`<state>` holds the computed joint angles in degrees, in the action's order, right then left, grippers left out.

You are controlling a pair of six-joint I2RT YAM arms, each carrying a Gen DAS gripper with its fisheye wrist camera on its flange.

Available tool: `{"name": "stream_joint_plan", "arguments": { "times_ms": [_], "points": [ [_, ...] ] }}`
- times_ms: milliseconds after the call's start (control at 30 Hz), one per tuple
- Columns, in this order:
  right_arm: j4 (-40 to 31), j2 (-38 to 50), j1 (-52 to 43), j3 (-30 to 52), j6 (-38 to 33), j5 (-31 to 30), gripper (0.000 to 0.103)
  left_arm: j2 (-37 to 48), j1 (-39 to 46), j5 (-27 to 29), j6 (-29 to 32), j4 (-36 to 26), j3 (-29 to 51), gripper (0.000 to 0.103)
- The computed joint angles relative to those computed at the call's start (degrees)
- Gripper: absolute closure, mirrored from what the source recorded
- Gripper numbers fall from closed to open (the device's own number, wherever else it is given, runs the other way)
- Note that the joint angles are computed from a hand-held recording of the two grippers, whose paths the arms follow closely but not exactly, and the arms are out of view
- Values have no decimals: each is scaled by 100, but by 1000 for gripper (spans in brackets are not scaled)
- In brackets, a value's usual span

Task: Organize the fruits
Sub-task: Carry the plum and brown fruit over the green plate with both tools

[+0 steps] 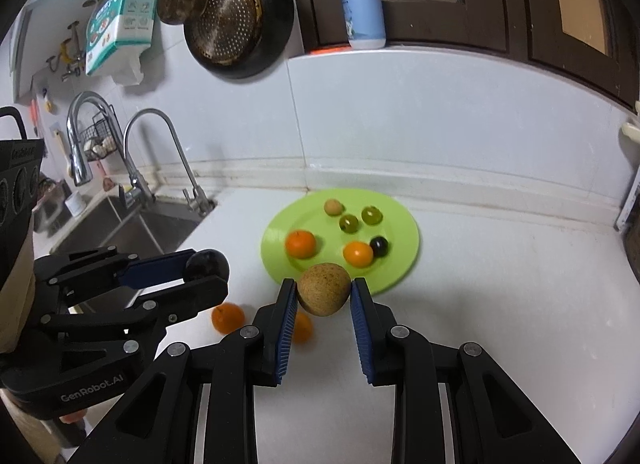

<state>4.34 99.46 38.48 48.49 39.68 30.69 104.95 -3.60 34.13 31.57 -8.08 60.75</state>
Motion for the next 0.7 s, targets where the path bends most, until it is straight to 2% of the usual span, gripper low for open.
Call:
{"name": "stream_joint_plan", "arguments": {
  "times_ms": [333,700],
  "points": [
    [12,230,-428,555,-578,-122,75,487,-150,-184,-174,-67,885,72],
    [-182,869,-1077,1331,-979,-610,75,1409,-346,-406,-270,-327,2118,72]
  ]
}}
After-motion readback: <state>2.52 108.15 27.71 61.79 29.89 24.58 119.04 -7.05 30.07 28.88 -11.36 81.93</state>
